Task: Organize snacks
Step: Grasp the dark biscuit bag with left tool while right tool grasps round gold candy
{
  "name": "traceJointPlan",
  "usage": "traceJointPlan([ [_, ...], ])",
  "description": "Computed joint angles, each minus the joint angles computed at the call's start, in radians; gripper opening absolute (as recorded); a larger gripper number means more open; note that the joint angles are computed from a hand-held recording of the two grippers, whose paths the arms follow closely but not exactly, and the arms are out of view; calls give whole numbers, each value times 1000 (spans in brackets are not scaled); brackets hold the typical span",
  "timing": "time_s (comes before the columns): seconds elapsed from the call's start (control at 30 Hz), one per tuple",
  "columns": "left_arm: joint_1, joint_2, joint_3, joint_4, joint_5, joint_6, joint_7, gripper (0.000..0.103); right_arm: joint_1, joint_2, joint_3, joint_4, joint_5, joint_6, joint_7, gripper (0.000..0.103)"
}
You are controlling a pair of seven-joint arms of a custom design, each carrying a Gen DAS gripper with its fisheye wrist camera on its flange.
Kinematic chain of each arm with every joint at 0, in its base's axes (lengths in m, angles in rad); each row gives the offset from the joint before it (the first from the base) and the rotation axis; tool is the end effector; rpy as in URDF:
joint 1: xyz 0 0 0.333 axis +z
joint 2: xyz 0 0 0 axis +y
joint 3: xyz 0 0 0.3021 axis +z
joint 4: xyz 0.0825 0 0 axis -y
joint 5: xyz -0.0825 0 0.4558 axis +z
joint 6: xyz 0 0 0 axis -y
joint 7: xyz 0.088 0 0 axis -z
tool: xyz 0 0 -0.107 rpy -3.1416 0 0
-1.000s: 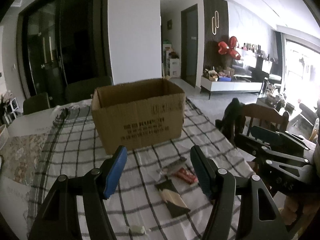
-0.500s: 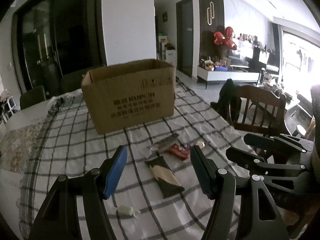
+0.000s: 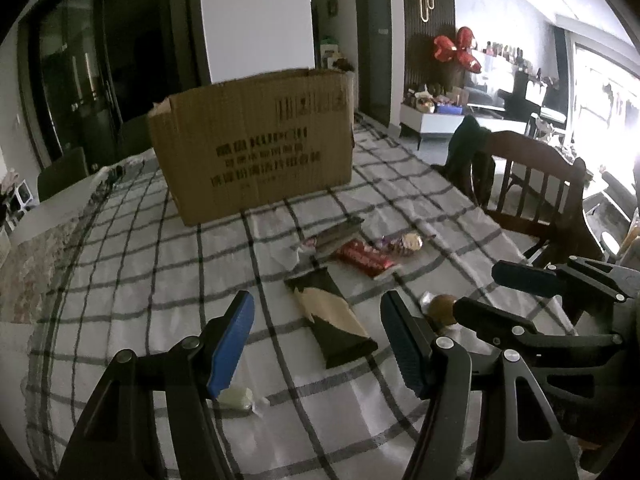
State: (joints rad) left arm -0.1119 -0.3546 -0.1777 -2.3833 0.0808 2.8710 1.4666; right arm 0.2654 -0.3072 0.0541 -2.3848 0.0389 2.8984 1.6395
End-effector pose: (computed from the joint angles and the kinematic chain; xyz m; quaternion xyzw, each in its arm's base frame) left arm 0.5313 -0.1680 0.5083 -0.5526 0.7265 -0.3056 0.2711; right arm 0.5360 0.1760 0.4880 -0.7162 0.5727 -0.2191 0.3332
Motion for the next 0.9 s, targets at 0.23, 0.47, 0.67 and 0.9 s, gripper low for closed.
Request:
traceJointPlan([
  [0.23,-4,38,1,19,-6,-22,0,64,17,36,-16,17,25,-21,-45,42],
  [0.47,-5,76,1,39,-8,-30,-7,63,20,62,-18,32,55,-35,-78,36],
  [0.67,-4,102,1,57,-7,-36,-17,61,13,79,-13,44,60,-46,-85,36],
  [0.9,9,130,-11,78,27,-32,-56,59,15,91,-14,51,76,-48,-96,32],
])
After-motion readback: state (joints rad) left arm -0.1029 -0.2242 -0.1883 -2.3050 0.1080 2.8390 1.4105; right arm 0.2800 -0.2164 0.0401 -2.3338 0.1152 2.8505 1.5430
